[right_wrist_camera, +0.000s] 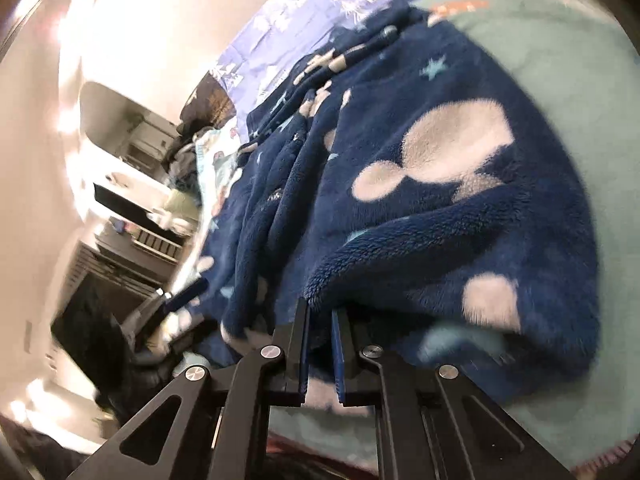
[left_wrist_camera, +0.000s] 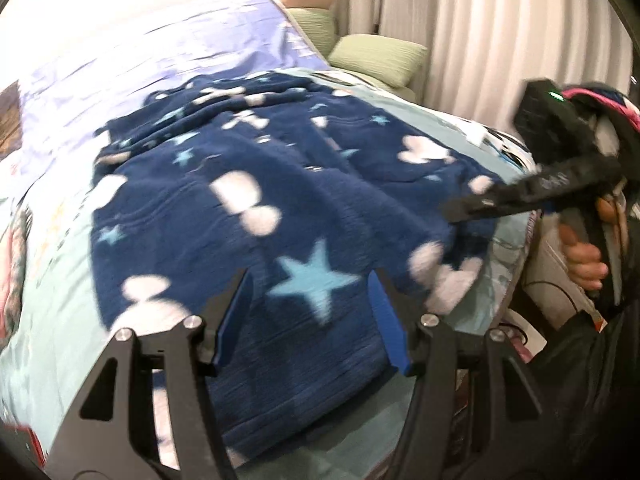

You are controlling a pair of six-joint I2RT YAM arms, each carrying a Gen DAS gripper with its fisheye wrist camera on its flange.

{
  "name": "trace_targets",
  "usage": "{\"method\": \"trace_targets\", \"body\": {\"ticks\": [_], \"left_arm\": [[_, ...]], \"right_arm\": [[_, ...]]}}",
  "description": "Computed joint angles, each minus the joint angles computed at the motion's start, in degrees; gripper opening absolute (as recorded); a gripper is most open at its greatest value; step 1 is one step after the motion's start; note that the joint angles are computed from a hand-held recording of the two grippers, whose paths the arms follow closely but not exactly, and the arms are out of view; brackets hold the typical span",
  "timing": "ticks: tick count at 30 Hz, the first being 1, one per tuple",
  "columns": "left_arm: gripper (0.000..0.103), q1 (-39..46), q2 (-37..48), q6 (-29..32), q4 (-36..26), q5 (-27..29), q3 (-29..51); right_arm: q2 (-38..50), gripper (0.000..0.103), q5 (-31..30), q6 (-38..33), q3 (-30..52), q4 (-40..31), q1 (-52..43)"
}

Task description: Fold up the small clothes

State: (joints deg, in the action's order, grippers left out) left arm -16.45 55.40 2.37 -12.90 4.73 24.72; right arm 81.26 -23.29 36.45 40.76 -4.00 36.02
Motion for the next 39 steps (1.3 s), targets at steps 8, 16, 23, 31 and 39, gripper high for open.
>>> {"method": "trace_targets", "body": {"ticks": [8,16,23,31,39], "left_arm": [[0.061,10.8,-5.1,0.8,-3.1,2.4,-1.9],[0.076,19.6,-9.8,2.9,-6.6,3.5,-5.0],[0.076,29.6,-3.2,2.8,-5.3,13.7,-5.9],[0.075,35.4,-0.3,4.0,-4.3,21.4,-6.4],[0.075,35.3,-4.1,5.9,-9.0,22.1,-7.0]], "right_arm": [[-4.3,0.009,1.9,-4.8,-1.9,-9.4,-0.1],[0.4,0.07,-6.9,5.0,-4.4,4.0,-7.6],[-1.9,0.007,0.9,7.1,-4.1,-0.9,-7.3],[-10.5,0.01,4.8,-5.0,-2.5,-18.5,-7.7],[-13.4,0.062,3.4,-10.4,-1.2,-18.6,-15.7]]}}
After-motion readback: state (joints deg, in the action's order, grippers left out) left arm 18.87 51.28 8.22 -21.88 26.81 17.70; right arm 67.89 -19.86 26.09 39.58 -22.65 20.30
